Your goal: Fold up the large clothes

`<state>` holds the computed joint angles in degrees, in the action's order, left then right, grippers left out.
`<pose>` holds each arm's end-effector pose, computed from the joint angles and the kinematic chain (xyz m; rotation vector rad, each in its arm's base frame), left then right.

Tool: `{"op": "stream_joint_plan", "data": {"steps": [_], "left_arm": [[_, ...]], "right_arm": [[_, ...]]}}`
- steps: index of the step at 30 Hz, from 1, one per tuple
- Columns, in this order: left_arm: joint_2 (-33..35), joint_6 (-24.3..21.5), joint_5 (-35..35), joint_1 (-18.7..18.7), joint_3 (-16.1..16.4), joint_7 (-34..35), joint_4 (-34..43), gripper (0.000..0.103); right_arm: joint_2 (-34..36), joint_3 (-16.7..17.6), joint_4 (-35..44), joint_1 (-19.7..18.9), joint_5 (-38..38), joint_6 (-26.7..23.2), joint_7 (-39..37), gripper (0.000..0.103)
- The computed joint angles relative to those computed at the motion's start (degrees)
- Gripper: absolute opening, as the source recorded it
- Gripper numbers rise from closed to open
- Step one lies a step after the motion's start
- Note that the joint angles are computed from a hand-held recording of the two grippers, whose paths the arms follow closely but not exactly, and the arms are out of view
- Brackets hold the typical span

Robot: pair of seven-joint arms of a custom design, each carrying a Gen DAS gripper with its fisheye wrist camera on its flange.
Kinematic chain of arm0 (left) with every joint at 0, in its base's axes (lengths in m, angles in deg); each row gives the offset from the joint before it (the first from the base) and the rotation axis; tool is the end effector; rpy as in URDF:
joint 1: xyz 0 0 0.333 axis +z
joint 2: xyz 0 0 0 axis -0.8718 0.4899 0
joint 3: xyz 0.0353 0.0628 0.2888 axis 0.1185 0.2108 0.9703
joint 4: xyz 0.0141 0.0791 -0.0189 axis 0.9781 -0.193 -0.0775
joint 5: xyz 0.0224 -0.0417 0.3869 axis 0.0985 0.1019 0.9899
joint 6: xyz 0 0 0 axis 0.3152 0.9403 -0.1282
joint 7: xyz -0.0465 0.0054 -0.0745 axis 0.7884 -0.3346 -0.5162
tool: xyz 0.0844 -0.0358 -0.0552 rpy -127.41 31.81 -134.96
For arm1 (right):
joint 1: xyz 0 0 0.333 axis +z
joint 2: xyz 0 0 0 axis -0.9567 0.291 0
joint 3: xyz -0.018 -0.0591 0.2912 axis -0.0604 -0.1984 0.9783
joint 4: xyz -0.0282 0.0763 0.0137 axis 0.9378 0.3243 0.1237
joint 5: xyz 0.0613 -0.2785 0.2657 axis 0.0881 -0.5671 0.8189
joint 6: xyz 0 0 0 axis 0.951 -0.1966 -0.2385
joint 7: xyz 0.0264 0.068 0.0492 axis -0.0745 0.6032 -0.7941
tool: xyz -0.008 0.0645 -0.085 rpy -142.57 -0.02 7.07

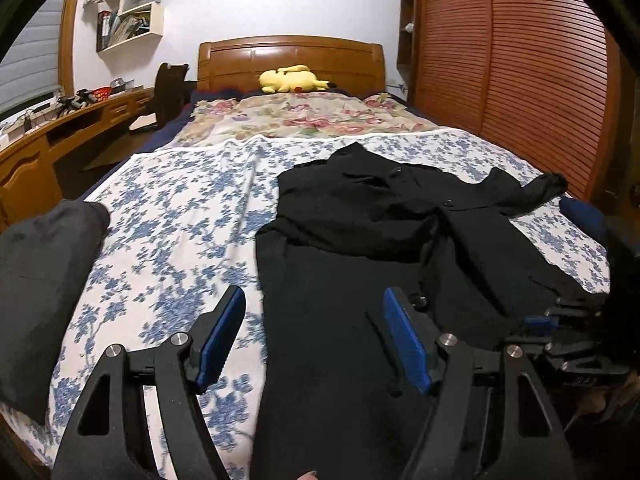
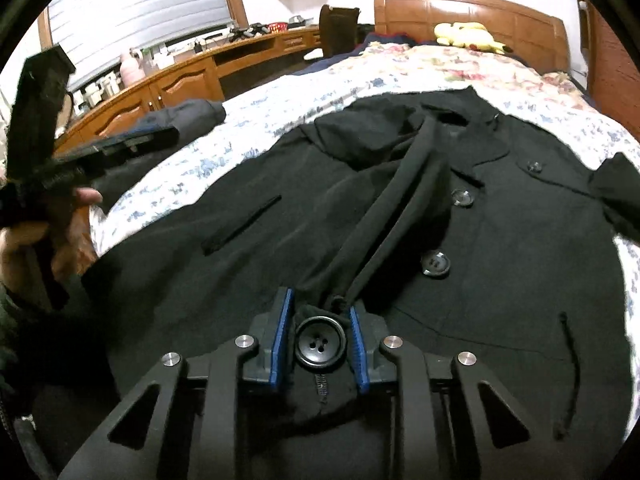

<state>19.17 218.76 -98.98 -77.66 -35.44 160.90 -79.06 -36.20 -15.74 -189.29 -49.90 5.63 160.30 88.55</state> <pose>0.6681 -0.3550 0.5226 -1.0344 2.3162 -1.2398 0.2404 0.2629 0.4570 -1.7041 1.5563 -0.6432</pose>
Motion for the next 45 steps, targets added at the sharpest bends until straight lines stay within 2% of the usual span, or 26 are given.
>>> {"op": "stream_joint_plan", "data": {"steps": [5, 8, 12, 17, 21, 22, 24, 25, 27, 28, 31, 33, 34, 37, 40, 45], "left_arm": [[0.4, 1.1, -1.4, 0.0, -1.8, 1.7, 0.9, 0.072], [1.1, 0.5, -1.5, -0.7, -1.7, 1.6, 2.2, 0.072], [1.3, 0.9, -1.5, -1.5, -1.8, 1.8, 2.6, 0.072], [1.9, 1.1, -1.3, -2.4, -1.6, 1.3, 3.6, 0.072], [2.1, 1.4, -1.2, -2.6, -1.9, 1.7, 3.7, 0.072], [2.1, 1.5, -1.2, -2.6, -1.9, 1.7, 3.7, 0.072], [2.0, 1.6, -1.4, -2.6, -2.1, 1.9, 3.7, 0.072], [2.0, 1.6, -1.5, -2.5, -2.2, 2.0, 3.6, 0.072], [2.0, 1.6, -1.5, -2.6, -2.1, 1.9, 3.6, 0.072], [2.0, 1.7, -1.6, -2.6, -2.2, 2.0, 3.5, 0.072], [2.0, 1.6, -1.5, -2.8, -2.0, 1.8, 3.7, 0.072], [2.0, 1.5, -1.4, -2.8, -1.9, 1.9, 3.7, 0.073], [2.0, 1.4, -1.3, -2.8, -1.9, 1.8, 3.7, 0.073], [1.8, 1.5, -1.4, -2.8, -2.0, 1.9, 3.5, 0.073], [1.8, 1.5, -1.4, -2.8, -2.1, 2.0, 3.4, 0.073], [1.5, 1.6, -2.0, -2.5, -2.5, 2.5, 2.9, 0.073]], "right_arm": [[-10.4, -1.5, -2.6, 4.2, 1.3, -7.8, -2.2, 0.026], [-18.2, -1.8, -3.9, 7.2, 2.5, -16.3, -4.5, 0.026], [-25.1, -0.5, -3.7, 9.1, 2.9, -27.9, -7.6, 0.026], [-24.7, 0.6, -2.3, 6.9, 1.2, -38.6, -10.1, 0.026], [-22.3, -0.9, -2.7, 4.9, -1.6, -41.4, -8.4, 0.026], [-19.8, -0.7, -1.7, 2.9, -1.7, -39.4, -7.6, 0.026], [-17.3, -1.4, -1.0, 1.2, -2.5, -38.0, -5.6, 0.042], [-16.1, -1.1, -0.3, 0.3, -3.0, -37.8, -4.5, 0.045], [-14.4, -0.7, 0.9, -0.1, -4.0, -36.6, -2.7, 0.052], [-15.2, -0.4, 0.6, 1.0, -3.7, -36.7, -2.1, 0.053], [-15.0, -1.7, -0.4, 1.9, -4.4, -33.1, -1.1, 0.054], [-12.4, -2.9, -0.1, 1.6, -4.8, -29.2, -1.5, 0.054], [-12.0, -4.0, -0.8, 1.0, -5.4, -27.4, -2.3, 0.054], [-7.6, -3.7, 0.7, -1.8, -6.3, -24.6, -2.3, 0.054], [-4.8, -5.0, 1.8, -4.6, -7.4, -19.9, -1.9, 0.054], [0.6, -5.8, 4.9, -8.6, -7.8, -15.6, -2.5, 0.050]]}}
